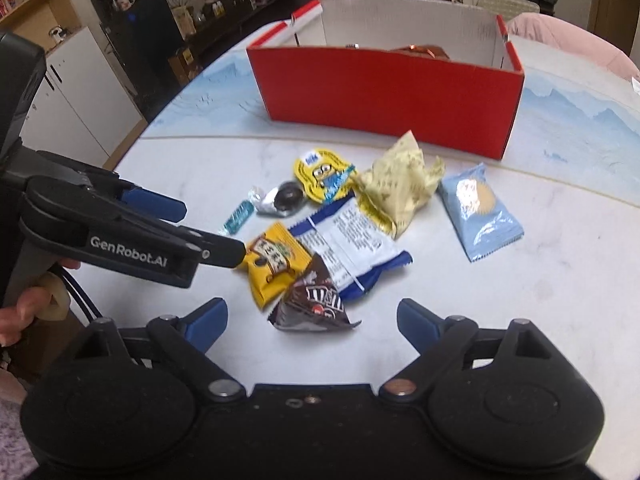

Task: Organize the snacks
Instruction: 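Withdraw both tools from the box toward the remaining snacks, then grasp the yellow sesame packet with the left tool while the right tool grasps the M&M's bag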

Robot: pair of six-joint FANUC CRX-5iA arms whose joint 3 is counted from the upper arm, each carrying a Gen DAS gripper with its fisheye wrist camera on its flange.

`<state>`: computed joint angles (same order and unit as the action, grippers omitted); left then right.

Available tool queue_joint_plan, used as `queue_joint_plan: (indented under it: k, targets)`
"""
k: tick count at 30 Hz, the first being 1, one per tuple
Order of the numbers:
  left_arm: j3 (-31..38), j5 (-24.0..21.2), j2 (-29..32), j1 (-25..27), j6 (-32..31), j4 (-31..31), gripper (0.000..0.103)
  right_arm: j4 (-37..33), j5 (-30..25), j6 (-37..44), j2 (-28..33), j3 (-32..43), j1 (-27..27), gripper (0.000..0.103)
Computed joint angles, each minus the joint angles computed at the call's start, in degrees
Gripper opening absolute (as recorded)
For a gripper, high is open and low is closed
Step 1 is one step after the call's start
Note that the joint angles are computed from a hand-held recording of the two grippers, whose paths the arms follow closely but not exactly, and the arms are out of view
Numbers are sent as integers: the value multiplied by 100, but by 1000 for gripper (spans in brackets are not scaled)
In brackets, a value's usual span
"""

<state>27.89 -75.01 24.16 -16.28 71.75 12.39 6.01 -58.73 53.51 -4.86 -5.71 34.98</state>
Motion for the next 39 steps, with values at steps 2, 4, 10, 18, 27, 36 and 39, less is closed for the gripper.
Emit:
queue_joint_plan:
  k: [2, 4, 10, 18, 27, 36, 39]
  targets:
    - [3, -24, 44, -29, 26, -13, 76, -34, 15, 41, 23, -16, -12, 87]
    - [65, -107, 117, -51, 2, 2, 76, -23, 47, 65, 67, -29, -13, 85]
    - [246, -291, 316, -126, -80, -48, 76, -289, 56, 530, 260, 70, -112, 73]
    - [464, -414, 509, -204, -267, -53, 75, -317, 49, 918, 391, 134, -123, 56]
    - [641, -557, 648, -251, -299, -87, 56, -487, 52, 1143, 397, 143, -194, 40]
    - [446, -414, 506, -211, -214, -60, 44, -613, 149, 1058, 281, 39, -243, 31]
    - [350, -394, 434, -155, -177, 1, 43, -662, 185, 898, 205, -17, -275, 29]
